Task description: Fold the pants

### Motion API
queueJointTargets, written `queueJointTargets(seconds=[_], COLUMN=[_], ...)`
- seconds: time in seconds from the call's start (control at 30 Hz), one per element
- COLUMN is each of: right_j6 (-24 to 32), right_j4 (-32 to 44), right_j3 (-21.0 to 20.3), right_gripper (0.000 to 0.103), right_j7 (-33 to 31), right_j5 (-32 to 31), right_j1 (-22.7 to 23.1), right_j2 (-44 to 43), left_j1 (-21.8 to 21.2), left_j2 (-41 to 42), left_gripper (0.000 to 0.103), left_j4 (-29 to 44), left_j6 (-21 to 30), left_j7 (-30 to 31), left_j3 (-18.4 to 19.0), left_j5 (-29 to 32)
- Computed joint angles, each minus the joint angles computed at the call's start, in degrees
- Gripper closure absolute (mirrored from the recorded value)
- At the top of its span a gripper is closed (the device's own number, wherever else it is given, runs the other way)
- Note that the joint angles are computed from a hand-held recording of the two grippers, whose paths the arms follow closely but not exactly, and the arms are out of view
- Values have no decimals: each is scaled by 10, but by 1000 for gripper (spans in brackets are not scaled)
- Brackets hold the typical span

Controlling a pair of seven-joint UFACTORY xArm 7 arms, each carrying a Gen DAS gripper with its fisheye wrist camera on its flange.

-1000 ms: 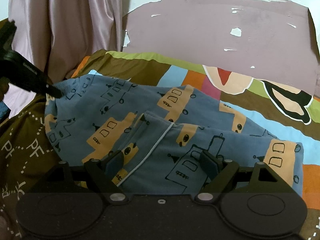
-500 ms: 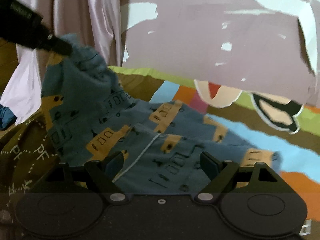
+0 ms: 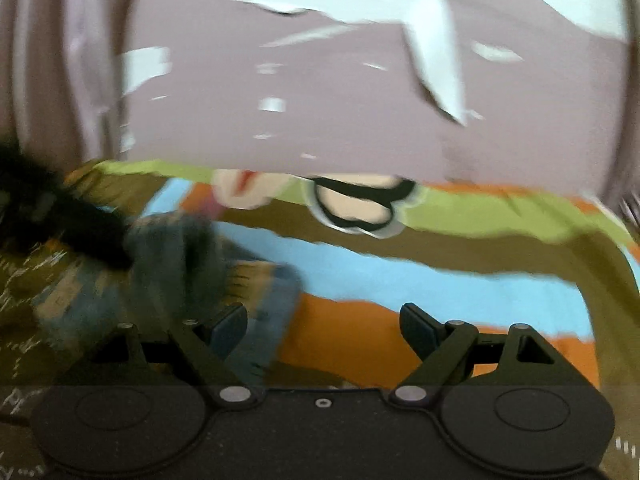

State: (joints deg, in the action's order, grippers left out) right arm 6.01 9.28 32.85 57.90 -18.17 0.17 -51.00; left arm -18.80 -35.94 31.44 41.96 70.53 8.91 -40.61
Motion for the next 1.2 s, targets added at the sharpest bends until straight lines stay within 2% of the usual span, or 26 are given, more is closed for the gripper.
queueJointTargets(seconds=[0.1,0.17,0.27,0.37,0.4,0.5,0.57,0.6,0.63,0.77,0.9,1.0,1.1,1.2], right_j6=[-43,-104,-236,-320,-335,-343,-335,-331,-327,-346,-335,-272,-189,-123], right_j4=[-23,-28,-24,4,13,37,49,53,54,44,29,16,8,16], right_j3=[-19,-20,-25,-16,-6,31,53,60,62,33,-10,-53,-35,-24], right_gripper=[18,18,18,19,21,29,38,48,62,86,89,89,88,86], right_j7=[-2,-11,-44,-84,-97,-127,-147,-155,-159,-161,-166,-167,-178,-174], right_j5=[6,12,25,32,40,77,104,117,128,158,177,190,202,181], right_j1=[-9,-27,-45,-57,-63,-78,-85,-87,-84,-49,3,58,63,56], right_j2=[-4,17,96,188,211,256,276,283,286,289,246,187,133,136], left_j1=[1,5,-4,-31,-38,-48,-62,-66,-68,-73,-79,-79,-85,-81], left_j2=[-38,-58,-77,-75,-71,-64,-57,-54,-53,-73,-113,-133,-124,-83], left_gripper=[45,44,39,39,42,60,69,84,90,97,97,97,97,90], left_j4=[-59,-90,-125,-144,-148,-165,-164,-162,-159,-149,-144,-141,-143,-137], left_j6=[-51,-84,-129,-162,-172,-207,-215,-214,-212,-191,-164,-137,-126,-100], left_j7=[54,70,89,108,109,96,88,80,70,47,59,62,68,71], left_j3=[0,4,16,29,29,22,34,38,41,58,74,78,77,70], left_j5=[12,27,47,64,71,94,102,103,105,104,103,102,97,102])
